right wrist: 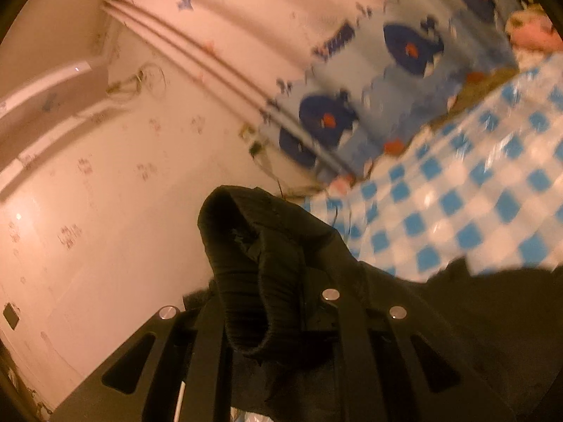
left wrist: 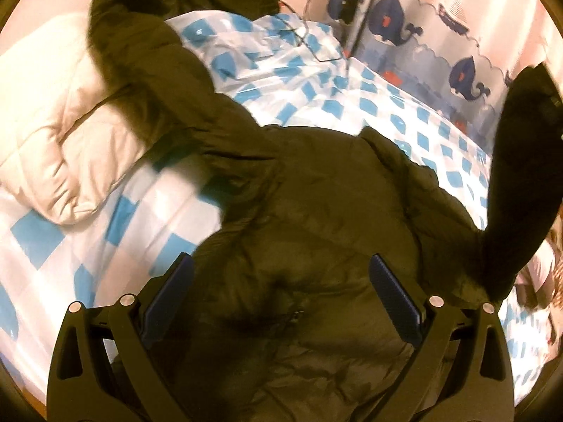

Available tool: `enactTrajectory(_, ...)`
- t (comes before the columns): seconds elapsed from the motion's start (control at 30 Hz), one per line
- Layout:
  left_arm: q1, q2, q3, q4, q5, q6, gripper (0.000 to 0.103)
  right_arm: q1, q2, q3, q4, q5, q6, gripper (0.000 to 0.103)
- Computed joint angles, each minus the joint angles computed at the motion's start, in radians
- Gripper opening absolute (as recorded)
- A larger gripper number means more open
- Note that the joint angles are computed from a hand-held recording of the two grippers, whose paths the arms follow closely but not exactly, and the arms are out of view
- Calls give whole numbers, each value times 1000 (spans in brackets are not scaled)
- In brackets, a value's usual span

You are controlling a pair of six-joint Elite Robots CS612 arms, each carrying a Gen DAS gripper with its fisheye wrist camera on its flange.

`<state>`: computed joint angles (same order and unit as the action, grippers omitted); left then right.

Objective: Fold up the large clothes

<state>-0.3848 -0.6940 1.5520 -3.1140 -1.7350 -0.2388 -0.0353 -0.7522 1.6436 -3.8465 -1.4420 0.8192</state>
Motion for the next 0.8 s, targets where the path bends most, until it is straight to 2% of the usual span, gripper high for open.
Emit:
enactTrajectory(0.23,30,3,-9,3,-34,-32,96,55,125,-125,154,-6,0,13)
enactTrajectory(0.43,47,8,-15,9,-51,-37,96,97,220,-232,337,-27,-18,13)
enactTrajectory(0.5,50,10,-18,13,-54,-37,96,106,245,-263,422,-42,-8,16)
enactTrajectory(0.57,51,12,-23,20,-56,-38,96,108,264,-280,469,-13,2,20)
enactTrajectory(0.67,54,17,-32,31,-66,-40,96,109,278,-300,566,64,-26,37)
enactTrajectory(0.73,55,20,-34,33,-68,-41,96,104,285,-306,574,160,-67,73)
enactTrajectory(0.8,53,26,-40,34,-66,-43,96,106,265,-289,581,200,-125,84)
